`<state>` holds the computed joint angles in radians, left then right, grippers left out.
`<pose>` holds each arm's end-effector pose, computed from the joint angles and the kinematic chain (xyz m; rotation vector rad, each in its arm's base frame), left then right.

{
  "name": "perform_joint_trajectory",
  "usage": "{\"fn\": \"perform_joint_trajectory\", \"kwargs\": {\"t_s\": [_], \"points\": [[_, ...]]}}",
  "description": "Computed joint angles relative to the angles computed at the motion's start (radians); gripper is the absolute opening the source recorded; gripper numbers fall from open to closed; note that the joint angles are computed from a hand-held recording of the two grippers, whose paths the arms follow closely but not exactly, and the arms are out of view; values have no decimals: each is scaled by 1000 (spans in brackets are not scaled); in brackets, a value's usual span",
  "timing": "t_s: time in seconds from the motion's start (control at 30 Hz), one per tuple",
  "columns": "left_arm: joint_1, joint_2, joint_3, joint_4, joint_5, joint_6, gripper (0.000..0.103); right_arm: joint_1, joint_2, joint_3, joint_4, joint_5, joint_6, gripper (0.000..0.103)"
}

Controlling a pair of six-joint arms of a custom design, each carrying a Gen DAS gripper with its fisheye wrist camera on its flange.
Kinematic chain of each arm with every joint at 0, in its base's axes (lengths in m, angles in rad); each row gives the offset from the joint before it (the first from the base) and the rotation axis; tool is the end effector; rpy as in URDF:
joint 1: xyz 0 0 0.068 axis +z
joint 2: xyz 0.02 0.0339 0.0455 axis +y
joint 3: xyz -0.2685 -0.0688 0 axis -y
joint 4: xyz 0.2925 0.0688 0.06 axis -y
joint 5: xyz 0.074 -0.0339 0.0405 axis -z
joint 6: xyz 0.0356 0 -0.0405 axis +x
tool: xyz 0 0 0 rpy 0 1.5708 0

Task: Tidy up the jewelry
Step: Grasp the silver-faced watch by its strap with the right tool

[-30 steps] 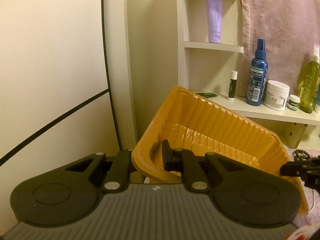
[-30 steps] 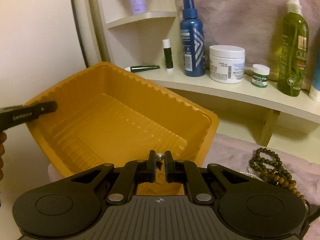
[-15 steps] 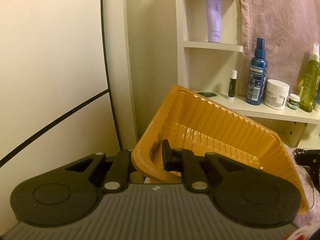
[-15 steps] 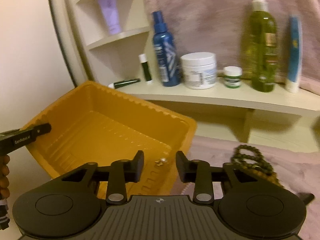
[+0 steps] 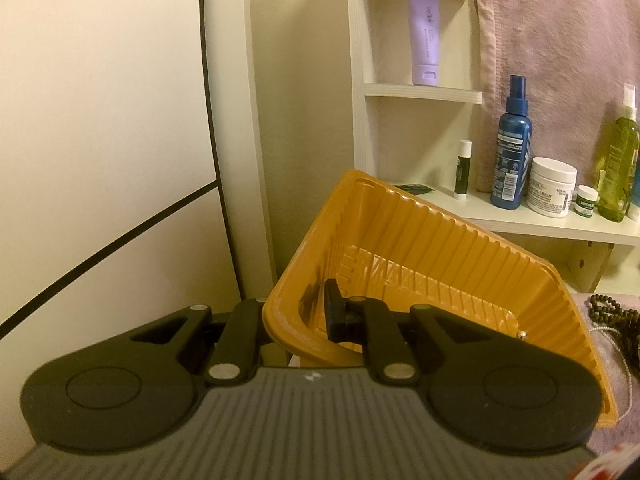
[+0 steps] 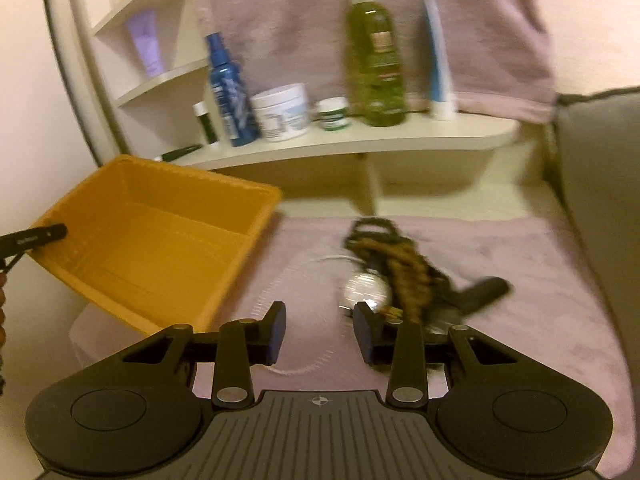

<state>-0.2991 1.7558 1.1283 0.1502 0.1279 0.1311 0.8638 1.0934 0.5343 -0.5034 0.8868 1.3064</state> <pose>0.4177 -0.1335 0.2040 0.5158 1.9862 -0.2356 0.1661 0.1519 0.1634 0.7271 2.0293 0.0171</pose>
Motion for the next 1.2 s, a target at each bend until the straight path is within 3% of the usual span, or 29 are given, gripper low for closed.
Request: {"fn": "perform_joint_trajectory", "kwargs": {"t_s": [0.1, 0.23, 0.43, 0.67, 0.97, 1.07, 1.2], "points": [[1, 2, 3, -7, 1, -1, 12, 44, -18, -2, -143, 40, 152, 38], [3, 0, 3, -9, 7, 6, 12, 63, -42, 6, -303, 4, 269, 38], [5, 3, 8, -14, 11, 11, 13, 66, -126, -56, -342, 23, 354, 38], [6, 4, 9, -9, 14, 18, 12, -24, -181, -80, -199, 10, 121, 38], [10, 1, 6, -11, 22, 21, 13, -128, -71, -56, 82, -76, -194, 38], [9, -1, 4, -11, 22, 22, 13, -157, 11, -22, 132, -108, -228, 38], [8, -2, 4, -10, 24, 26, 13, -202, 149, 67, 71, -126, -202, 39]]}}
